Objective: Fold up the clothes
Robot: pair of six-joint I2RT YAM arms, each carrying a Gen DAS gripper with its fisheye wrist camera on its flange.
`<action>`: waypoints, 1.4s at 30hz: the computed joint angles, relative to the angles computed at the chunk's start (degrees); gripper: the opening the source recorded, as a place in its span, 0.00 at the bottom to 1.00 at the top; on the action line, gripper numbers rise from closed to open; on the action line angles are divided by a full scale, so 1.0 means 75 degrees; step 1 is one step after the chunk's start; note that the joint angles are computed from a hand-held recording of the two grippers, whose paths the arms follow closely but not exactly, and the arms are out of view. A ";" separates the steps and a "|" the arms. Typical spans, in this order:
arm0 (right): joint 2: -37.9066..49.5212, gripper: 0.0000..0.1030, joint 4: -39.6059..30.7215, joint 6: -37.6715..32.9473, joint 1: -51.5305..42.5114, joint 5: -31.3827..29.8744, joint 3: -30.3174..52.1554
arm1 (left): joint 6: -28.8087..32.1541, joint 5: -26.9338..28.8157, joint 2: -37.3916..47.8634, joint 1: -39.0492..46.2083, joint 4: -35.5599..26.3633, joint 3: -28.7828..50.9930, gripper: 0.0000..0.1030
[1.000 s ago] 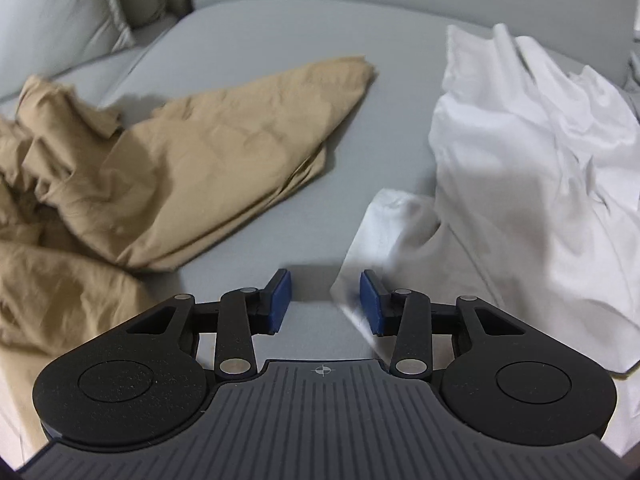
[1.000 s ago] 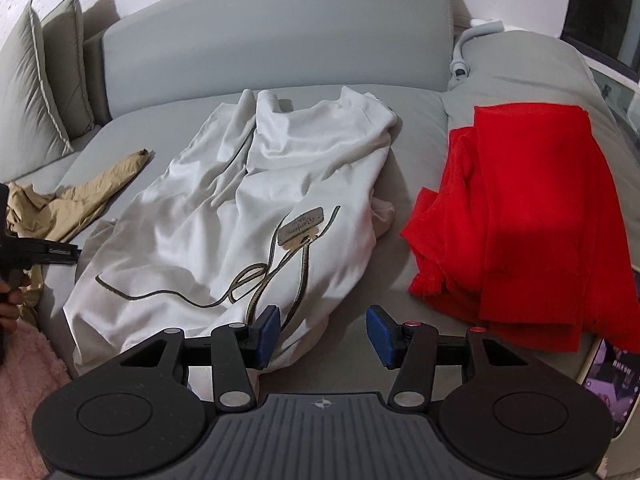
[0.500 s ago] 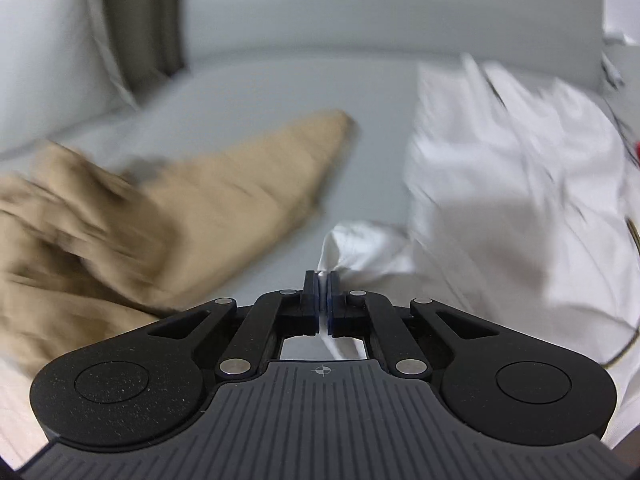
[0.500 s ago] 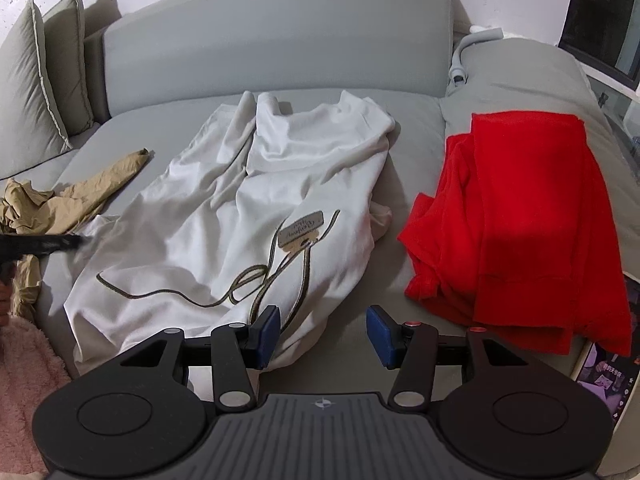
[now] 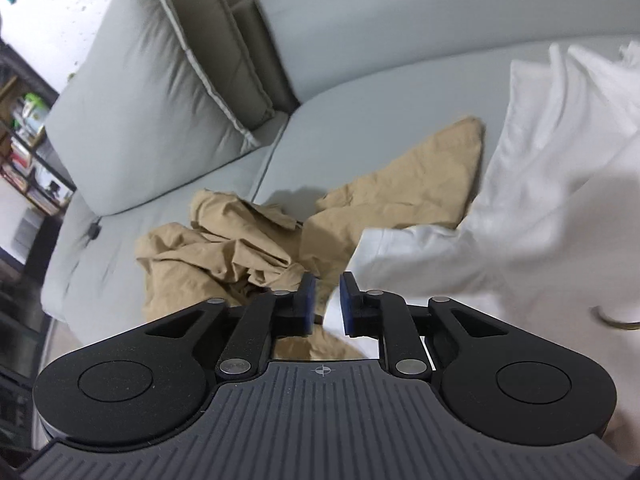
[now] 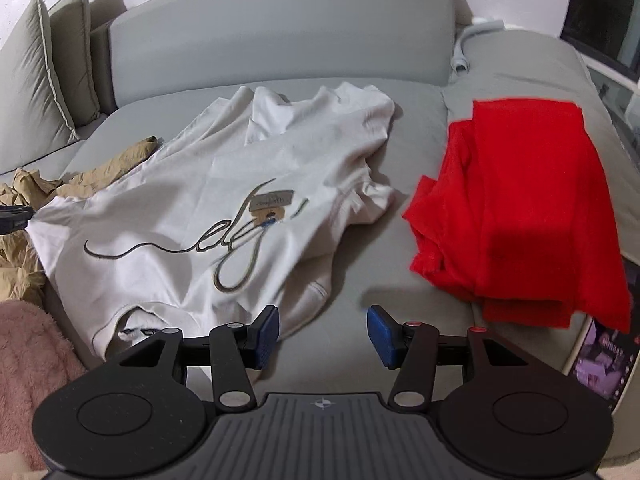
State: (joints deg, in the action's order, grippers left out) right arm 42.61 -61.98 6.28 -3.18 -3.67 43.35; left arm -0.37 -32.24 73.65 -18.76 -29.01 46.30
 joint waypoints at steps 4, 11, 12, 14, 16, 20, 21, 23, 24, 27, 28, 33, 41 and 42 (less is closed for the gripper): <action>-0.0196 0.50 0.0006 0.0032 0.0013 -0.0250 -0.0366 | -0.0968 0.1291 -0.0870 -0.0794 -0.1565 0.0126 0.34; -0.0372 0.49 0.0762 0.0062 -0.0100 -0.0281 -0.1239 | -0.2150 0.2630 -0.0840 -0.2760 -0.1967 0.0051 0.27; -0.0383 0.49 0.0842 0.0020 -0.0288 -0.0361 -0.1279 | -0.2242 0.2621 -0.0687 -0.2910 -0.1931 0.0143 0.27; -0.0377 0.49 0.1125 -0.0063 -0.0760 -0.0494 -0.1297 | -0.2408 0.2615 -0.0378 -0.3189 -0.1863 0.0337 0.27; -0.0253 0.48 0.1399 -0.0134 -0.1053 -0.0533 -0.1208 | -0.2523 0.2584 -0.0048 -0.3448 -0.1766 0.0565 0.27; 0.0508 0.48 0.2068 -0.0172 -0.1394 -0.0670 -0.0870 | -0.2438 0.2298 0.0828 -0.3734 -0.1237 0.1238 0.27; 0.0657 0.48 0.2197 -0.0149 -0.1397 -0.0677 -0.0814 | -0.2498 0.2271 0.1089 -0.3773 -0.1124 0.1431 0.27; 0.1093 0.48 0.2614 -0.0096 -0.1408 -0.0615 -0.0707 | -0.2584 0.2348 0.1607 -0.3806 -0.0948 0.1833 0.27; 0.1337 0.48 0.2855 -0.0095 -0.1474 -0.0594 -0.0683 | -0.2597 0.2412 0.1864 -0.3823 -0.0867 0.2019 0.27; 0.2112 0.48 0.3510 -0.0094 -0.1835 -0.0678 -0.0662 | -0.2534 0.2544 0.2619 -0.3887 -0.0676 0.2542 0.29; 0.2411 0.48 0.3759 -0.0065 -0.1981 -0.0754 -0.0662 | -0.2500 0.2603 0.2859 -0.3889 -0.0647 0.2722 0.29; 0.3797 0.42 0.4843 -0.0334 -0.2344 -0.1266 -0.0639 | -0.2409 0.2916 0.3600 -0.3789 -0.0680 0.3218 0.29; 0.4803 0.13 0.5972 -0.0663 -0.1369 -0.1333 -0.0857 | -0.2516 0.3053 0.3867 -0.3629 -0.0748 0.3131 0.29; 0.4795 0.09 0.5960 -0.0701 -0.1239 -0.1290 -0.0857 | -0.2515 0.3044 0.3810 -0.3619 -0.0767 0.3080 0.29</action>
